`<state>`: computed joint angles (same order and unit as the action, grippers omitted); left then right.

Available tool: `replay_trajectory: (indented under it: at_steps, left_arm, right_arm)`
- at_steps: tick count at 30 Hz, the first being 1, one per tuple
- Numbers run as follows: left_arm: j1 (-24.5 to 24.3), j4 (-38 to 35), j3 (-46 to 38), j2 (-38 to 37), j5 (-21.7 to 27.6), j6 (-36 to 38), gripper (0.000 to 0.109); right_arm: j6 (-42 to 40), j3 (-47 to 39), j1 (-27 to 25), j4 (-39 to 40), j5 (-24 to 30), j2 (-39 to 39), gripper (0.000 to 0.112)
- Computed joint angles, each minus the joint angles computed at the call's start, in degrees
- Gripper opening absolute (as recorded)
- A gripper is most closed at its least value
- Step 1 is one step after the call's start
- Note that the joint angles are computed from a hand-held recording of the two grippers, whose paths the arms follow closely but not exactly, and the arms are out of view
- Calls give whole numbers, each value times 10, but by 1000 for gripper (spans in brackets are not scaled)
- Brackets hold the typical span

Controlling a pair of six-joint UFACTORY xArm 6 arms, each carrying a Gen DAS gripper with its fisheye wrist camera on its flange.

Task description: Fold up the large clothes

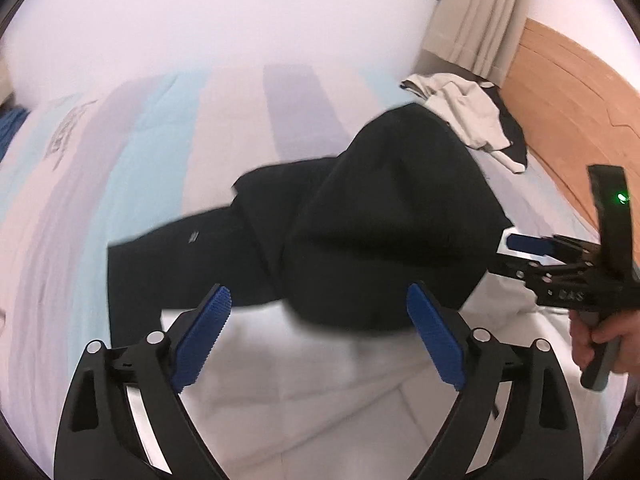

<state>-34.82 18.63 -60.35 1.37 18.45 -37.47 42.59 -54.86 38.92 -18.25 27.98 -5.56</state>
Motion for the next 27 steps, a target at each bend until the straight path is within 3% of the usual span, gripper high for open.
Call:
replay_trajectory:
  at_steps: [4,7,13,18,20,22,23,27]
  left_arm:
    - [-1,-103,-44,41,18,91,89]
    - [-18,-111,-34,23,43,85,89]
    - [-27,-136,-43,58,44,97,86]
    - [-34,-180,-41,74,32,128,58]
    - [-34,-175,-43,76,33,121,44]
    - [-35,-169,-41,73,32,117,29]
    - [-35,-161,-41,71,34,112,21]
    - [-36,-137,-27,52,25,98,11]
  right_arm:
    - [-140,-54,-26,160,2,53,72]
    - [-199,-87,-36,245,15,97,72]
    - [-197,-110,-30,246,-1,145,71]
    - [-167,-118,-18,205,2,164,59]
    - [-166,-121,-13,189,4,167,44]
    - [-179,-123,-10,192,8,167,17]
    - [-179,-123,-9,185,10,166,13]
    - [-190,-108,-9,195,2,144,7]
